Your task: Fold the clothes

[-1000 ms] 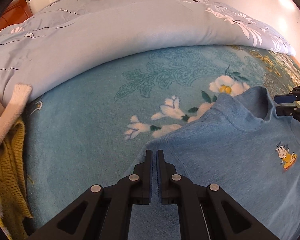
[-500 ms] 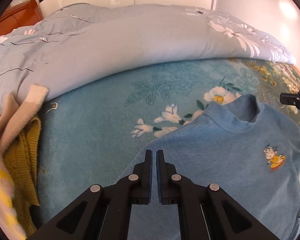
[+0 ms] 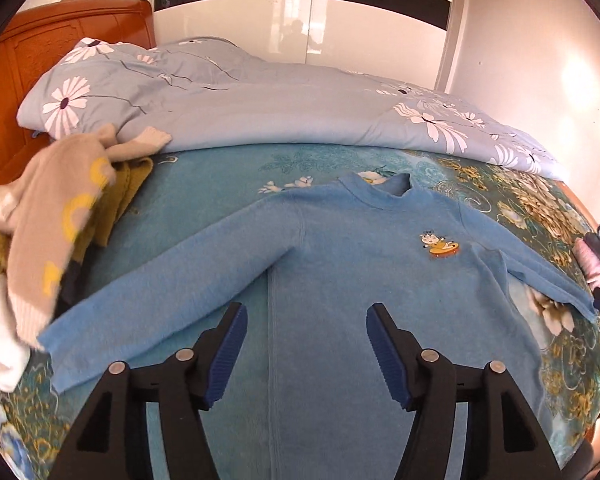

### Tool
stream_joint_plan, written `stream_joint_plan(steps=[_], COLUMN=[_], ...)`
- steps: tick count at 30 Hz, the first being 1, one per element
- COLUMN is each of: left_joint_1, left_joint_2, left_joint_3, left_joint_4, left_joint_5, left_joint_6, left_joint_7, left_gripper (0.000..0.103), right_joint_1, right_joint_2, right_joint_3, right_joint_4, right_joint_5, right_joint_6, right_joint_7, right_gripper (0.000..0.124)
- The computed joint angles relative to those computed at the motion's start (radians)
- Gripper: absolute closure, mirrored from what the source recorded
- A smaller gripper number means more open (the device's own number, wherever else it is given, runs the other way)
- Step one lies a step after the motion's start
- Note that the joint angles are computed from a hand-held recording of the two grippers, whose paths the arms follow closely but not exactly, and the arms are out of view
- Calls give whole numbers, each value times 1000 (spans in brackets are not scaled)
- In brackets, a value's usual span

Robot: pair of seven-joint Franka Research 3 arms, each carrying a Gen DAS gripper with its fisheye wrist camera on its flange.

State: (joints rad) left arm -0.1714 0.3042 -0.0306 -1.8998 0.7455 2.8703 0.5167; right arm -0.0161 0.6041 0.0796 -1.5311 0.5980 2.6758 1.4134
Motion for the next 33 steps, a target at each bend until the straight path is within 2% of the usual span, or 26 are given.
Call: stream_joint_plan(steps=[4, 8, 11, 13, 17, 22, 24, 25, 26, 27, 30, 33], left_joint_1=[-21, -20, -17, -12, -2, 9, 10, 11, 14, 16, 11, -33], left_joint_2=[-53, -89, -103, -105, -101, -96, -96, -96, -96, -96, -95, -87], left_joint_3=[10, -1, -4, -5, -1, 12, 27, 34, 41, 50, 95, 190], left_joint_4=[-90, -143, -158, -158, -162, -184, -197, -205, -212, -220, -234, -234], left_joint_5=[39, 48, 73, 89, 101, 110, 122, 128, 132, 138, 179, 257], left_joint_6=[49, 76, 73, 78, 111, 149, 170, 183, 197, 212, 265, 337], left_joint_7=[-127, -184, -214, -237, -265, -302, -331, -346, -358, -369, -429, -540], left_gripper=[35, 35, 34, 34, 34, 34, 34, 34, 34, 34, 34, 34], right_joint_1=[-94, -92, -136, -120, -83, -33, 28, 65, 89, 103, 118, 173], right_joint_2=[-6, 10, 2, 5, 38, 76, 80, 82, 84, 85, 75, 80], right_joint_3=[74, 89, 159, 154, 135, 99, 24, -27, -61, -83, -95, -129], right_joint_4=[-68, -76, -97, -98, -64, -26, -21, -16, -9, 3, 55, 168], right_joint_5=[209, 322, 465, 497, 532, 456, 354, 294, 248, 208, 104, -40], right_joint_6=[60, 123, 142, 147, 235, 345, 357, 352, 345, 336, 332, 334], right_joint_7=[-2, 54, -13, -16, 5, 113, 221, 277, 315, 340, 341, 337], right_gripper=[76, 76, 76, 76, 76, 76, 90, 110, 116, 117, 119, 119])
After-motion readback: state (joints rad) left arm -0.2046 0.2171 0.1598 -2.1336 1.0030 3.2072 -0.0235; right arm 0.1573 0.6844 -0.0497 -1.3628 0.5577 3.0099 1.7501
